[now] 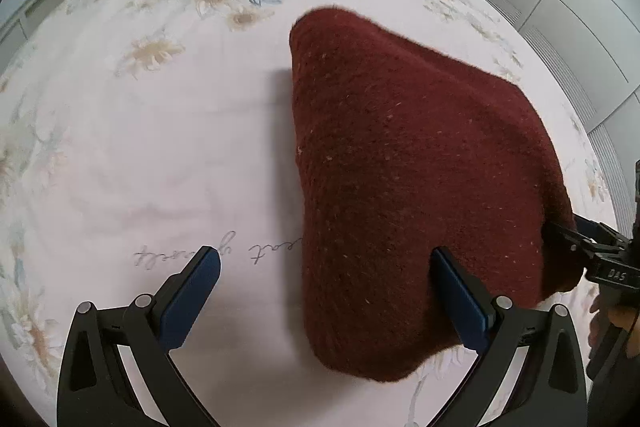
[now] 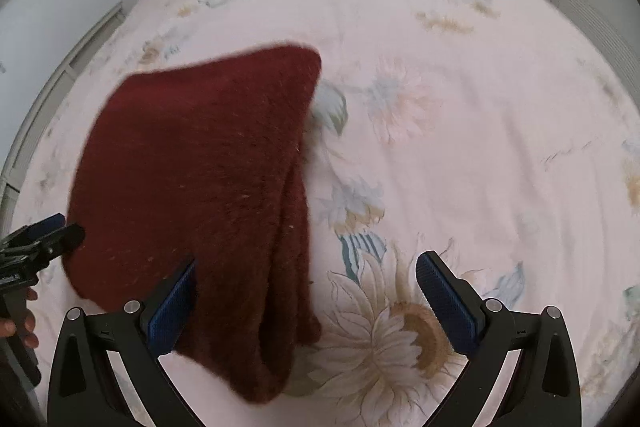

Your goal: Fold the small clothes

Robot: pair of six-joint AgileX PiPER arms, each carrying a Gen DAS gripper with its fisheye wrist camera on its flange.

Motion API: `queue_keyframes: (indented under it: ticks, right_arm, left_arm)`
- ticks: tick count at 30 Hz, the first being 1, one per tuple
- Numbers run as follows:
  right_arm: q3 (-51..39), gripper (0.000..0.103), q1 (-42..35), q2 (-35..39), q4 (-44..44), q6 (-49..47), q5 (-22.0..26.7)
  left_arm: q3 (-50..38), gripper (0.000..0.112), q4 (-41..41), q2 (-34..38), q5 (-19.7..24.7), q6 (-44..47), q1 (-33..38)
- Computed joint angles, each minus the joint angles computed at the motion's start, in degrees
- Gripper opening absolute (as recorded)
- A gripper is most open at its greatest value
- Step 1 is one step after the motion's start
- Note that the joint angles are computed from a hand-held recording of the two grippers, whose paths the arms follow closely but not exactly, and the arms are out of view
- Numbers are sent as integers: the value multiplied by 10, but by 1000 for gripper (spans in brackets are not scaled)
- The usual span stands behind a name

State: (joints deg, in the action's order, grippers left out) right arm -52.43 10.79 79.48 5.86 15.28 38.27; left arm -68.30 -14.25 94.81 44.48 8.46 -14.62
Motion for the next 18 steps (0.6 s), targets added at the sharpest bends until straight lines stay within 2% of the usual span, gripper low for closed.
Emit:
queue_keyframes:
  ticks: [3, 8, 13, 18]
  right_arm:
    - [-16, 103, 12, -51, -29, 30, 39]
    - [-64, 103, 62, -135, -123, 113, 139]
    - [-94, 103, 156, -195, -226, 206, 236]
    - [-81, 103, 254, -236, -297, 299, 306]
  left_arm:
    - [-13, 102, 45, -28, 25, -52, -13]
    - [-29, 102, 113, -95, 76, -126, -35]
    - [-37, 102, 153, -175, 131, -158, -56]
    - [-24, 102, 199, -238, 173, -193, -94]
